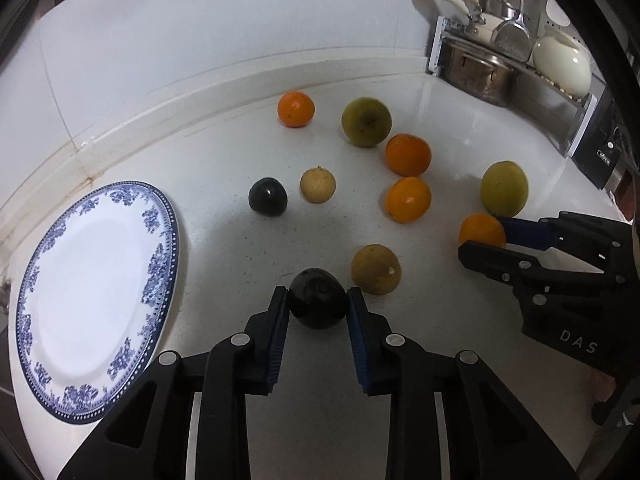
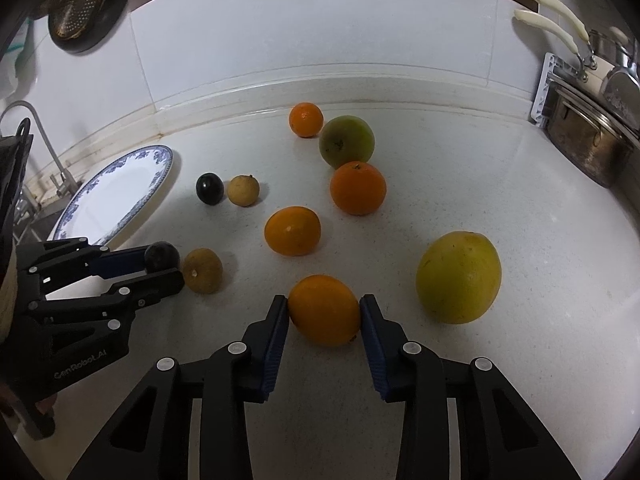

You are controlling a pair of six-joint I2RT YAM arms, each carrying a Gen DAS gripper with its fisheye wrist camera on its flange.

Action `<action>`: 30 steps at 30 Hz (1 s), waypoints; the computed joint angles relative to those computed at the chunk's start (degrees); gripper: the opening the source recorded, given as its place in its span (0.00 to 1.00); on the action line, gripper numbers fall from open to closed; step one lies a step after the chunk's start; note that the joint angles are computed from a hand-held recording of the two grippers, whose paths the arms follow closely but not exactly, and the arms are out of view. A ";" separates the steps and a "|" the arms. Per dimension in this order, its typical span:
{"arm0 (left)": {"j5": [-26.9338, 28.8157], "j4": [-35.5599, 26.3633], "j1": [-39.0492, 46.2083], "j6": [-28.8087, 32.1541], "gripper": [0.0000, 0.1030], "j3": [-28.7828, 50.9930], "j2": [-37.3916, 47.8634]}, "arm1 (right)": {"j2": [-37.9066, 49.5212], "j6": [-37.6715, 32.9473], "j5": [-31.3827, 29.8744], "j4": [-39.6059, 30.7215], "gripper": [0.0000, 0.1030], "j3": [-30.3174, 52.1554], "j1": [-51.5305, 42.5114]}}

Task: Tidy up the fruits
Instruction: 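Grasp the dark plum with the left tool while the right tool grasps an orange, then carry plum and orange to the plate and release both onto it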

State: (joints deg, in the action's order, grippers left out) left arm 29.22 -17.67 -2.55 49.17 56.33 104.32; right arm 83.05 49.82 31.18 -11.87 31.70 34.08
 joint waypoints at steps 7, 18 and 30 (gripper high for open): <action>2.08 -2.34 2.97 -0.37 0.28 -1.14 -4.21 | -2.53 0.29 1.68 -2.33 0.36 1.33 3.47; 6.27 -7.15 12.21 0.35 0.28 0.03 -8.23 | -1.14 0.61 5.36 -5.65 0.36 7.71 10.41; 8.57 -7.81 21.27 2.71 0.28 4.42 -6.54 | 6.20 -4.19 4.33 -3.25 0.36 17.08 13.14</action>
